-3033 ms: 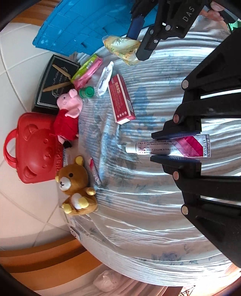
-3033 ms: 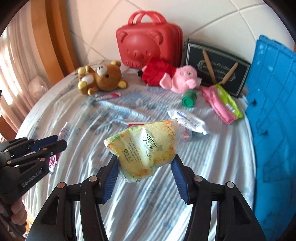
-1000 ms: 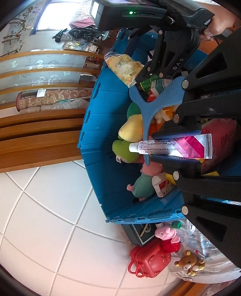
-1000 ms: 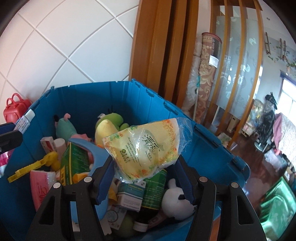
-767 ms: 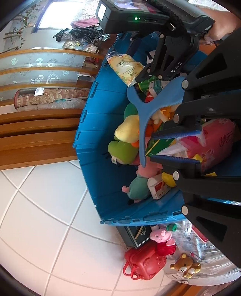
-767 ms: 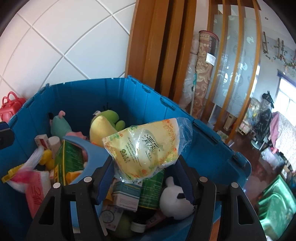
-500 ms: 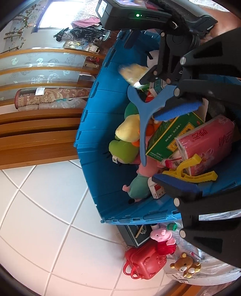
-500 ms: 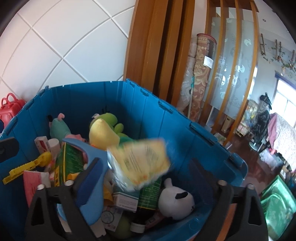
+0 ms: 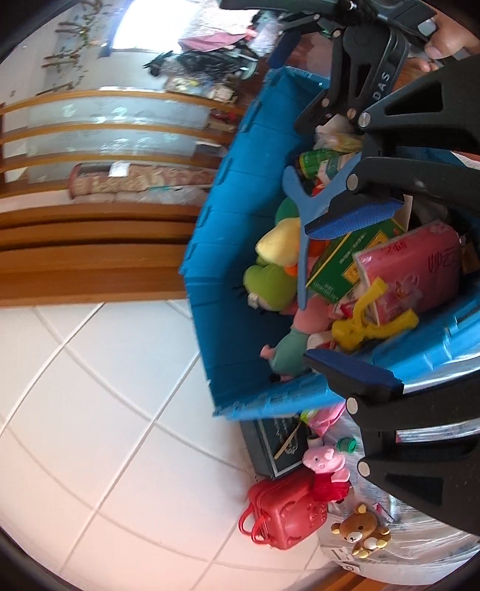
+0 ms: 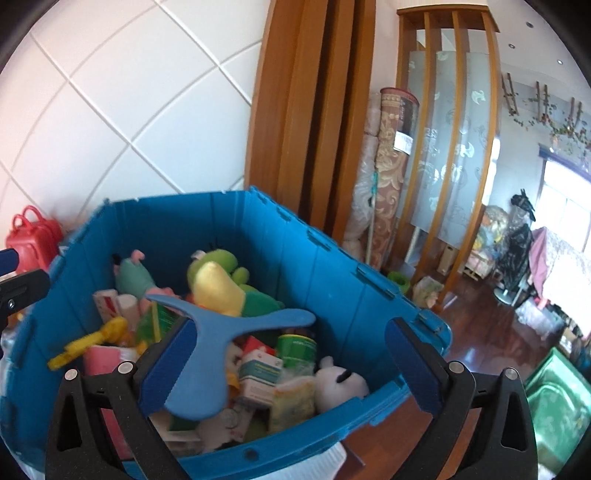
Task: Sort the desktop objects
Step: 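Withdraw both tools from the crate toward the brown teddy bear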
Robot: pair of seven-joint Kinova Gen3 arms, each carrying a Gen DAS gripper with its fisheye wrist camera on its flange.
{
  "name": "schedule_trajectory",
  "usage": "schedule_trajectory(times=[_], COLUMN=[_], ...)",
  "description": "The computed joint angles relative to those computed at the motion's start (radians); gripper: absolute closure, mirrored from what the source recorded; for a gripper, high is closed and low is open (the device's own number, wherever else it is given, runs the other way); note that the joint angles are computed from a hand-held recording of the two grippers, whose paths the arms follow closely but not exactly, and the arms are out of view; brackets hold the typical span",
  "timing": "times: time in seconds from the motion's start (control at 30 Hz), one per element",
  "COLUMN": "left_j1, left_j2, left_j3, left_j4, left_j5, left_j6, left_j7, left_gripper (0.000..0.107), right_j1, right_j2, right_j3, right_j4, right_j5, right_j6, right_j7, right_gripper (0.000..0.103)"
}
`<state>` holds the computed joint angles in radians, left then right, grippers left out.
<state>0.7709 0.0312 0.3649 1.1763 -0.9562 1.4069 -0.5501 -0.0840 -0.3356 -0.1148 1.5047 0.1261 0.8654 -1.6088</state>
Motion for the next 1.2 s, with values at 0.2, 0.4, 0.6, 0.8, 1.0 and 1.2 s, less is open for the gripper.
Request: schedule_trajectory(times=[0.2,0.4,0.6,0.8,1.0,1.2], left_j1=[-0.057,-0.155,-0.218,-0.289,-0.351,-0.387], left_j2=[-0.126,-0.303,-0.456,-0.577,-0.615,-0.558], left_j3=[0.068,-0.033,-0.213,-0.422,-0.651,-0.916], left_j4=[0.172,0.314,0.44,0.553,0.628,0.663], left_j5=[-0.148,-0.017,0.116,0.192,0.234,0.287], left_j6=[0.066,0.018,-0.027,-0.052,-0.102,-0.196], left_j7=[0.177,0.124,-0.021,-0.145,-0.279,-0.396], left_gripper=[0.016,0.016,0.016,0.016,0.016,0.016], right_j1=[-0.031,-0.051,-0.146,-0.252,-0.479,-0.596], right_j2=[-0.046,-0.02,0.058,0.227,0.504,0.771], right_j3=[-0.064,-0.211,-0.384,-0.608,-0.688,-0.763], right_j4=[-0.025,-0.096,-0.182,-0.269,-0.413,-0.619], right_j5=[-0.032,0.0,0.148,0.392,0.58,0.654], right_j6=[-0.006,0.028,0.082,0.143,0.304,0.442], right_j7=[-0.018,-0.095,-0.271,-0.484,-0.578,-0.476], right_gripper=[0.0,0.0,0.0,0.0,0.0,0.0])
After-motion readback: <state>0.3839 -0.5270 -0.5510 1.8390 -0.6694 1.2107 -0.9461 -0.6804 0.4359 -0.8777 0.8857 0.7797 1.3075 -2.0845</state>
